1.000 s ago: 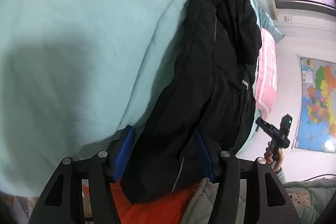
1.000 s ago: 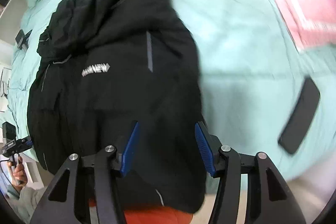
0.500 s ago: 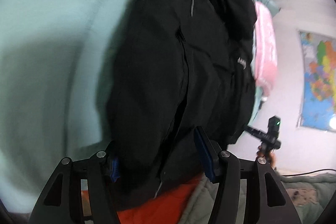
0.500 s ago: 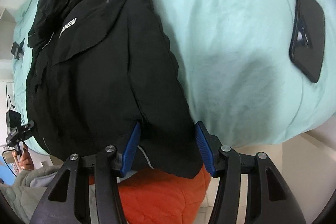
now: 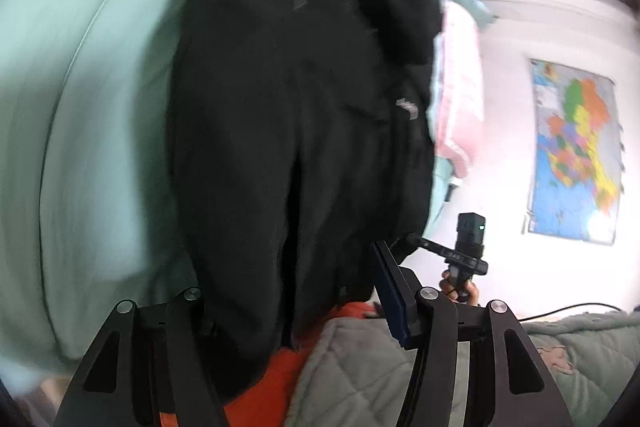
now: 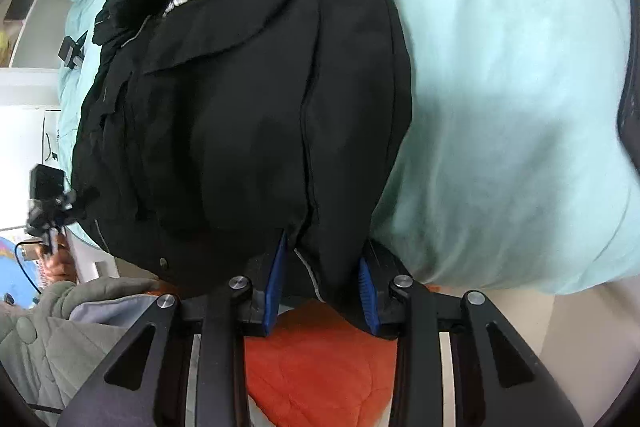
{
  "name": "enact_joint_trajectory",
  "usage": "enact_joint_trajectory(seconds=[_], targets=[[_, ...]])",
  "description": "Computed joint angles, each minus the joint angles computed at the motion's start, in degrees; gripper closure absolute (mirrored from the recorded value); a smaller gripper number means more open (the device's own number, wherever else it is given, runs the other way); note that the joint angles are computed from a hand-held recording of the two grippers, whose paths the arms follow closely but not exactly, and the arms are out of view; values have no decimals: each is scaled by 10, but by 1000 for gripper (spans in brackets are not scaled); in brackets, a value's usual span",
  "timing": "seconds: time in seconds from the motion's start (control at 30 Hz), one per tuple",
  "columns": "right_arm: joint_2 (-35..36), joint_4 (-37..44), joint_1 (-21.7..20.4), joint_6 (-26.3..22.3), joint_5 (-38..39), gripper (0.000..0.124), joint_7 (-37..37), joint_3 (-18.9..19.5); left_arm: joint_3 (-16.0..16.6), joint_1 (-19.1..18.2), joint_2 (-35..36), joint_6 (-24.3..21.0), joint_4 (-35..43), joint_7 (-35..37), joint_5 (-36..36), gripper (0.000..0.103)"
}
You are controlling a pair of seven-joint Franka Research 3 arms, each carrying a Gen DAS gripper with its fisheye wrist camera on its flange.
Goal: Fold large clothes
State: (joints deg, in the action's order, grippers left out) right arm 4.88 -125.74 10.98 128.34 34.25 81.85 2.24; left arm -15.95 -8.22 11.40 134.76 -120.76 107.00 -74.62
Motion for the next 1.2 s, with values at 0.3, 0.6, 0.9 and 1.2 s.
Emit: enact_joint_trajectory(seconds=[0.3, 0.6, 0.9, 1.2], targets=[[11, -16, -9, -34, 101, 103, -49, 6, -11, -21, 16, 1, 18, -93, 134, 86], [-36, 60, -17, 16, 176, 106, -121, -14, -6, -4, -17, 75, 118, 19, 61, 90], [26, 221, -39, 84, 284, 106, -181, -10, -7, 10, 53, 150, 247, -37, 94, 89], [239, 540, -52, 104, 151, 106, -65, 15, 0, 13, 215, 146, 479, -191, 265, 88]])
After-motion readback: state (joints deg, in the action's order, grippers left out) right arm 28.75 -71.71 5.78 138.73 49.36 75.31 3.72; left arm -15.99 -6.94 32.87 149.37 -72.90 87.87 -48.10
